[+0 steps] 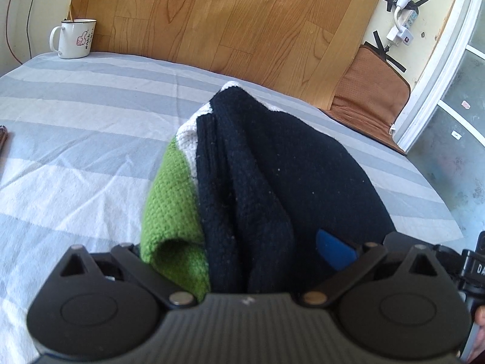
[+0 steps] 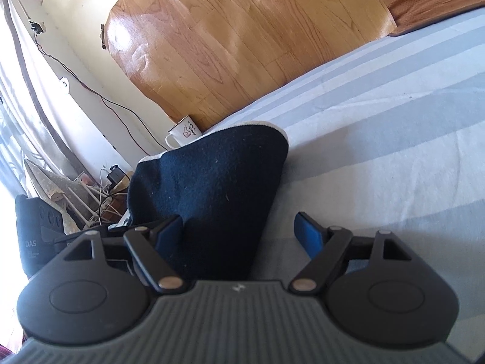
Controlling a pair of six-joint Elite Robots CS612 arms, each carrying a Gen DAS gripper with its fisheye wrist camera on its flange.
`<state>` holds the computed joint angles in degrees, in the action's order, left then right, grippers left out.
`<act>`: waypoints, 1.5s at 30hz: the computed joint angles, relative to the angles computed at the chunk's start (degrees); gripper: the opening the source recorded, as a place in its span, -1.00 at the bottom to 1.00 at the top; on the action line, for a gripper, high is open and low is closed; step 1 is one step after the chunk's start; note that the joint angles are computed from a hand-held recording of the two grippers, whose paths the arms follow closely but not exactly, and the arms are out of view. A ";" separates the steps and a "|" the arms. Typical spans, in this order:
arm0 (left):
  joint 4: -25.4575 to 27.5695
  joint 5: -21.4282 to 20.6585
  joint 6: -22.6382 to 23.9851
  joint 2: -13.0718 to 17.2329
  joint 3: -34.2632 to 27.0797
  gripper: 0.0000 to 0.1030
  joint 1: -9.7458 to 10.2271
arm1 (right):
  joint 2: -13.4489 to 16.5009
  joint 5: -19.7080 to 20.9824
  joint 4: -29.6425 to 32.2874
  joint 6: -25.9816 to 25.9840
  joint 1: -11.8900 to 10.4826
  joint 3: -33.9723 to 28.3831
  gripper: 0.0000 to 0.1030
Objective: Fold small clothes
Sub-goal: 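Grip the folded bundle with both grippers and lift it off the bed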
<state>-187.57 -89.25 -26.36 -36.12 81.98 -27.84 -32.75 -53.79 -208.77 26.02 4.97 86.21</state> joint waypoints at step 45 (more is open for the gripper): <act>1.75 -1.39 3.39 6.70 -18.48 0.03 1.69 | 6.73 -0.71 9.00 -14.76 -0.04 -21.34 -0.01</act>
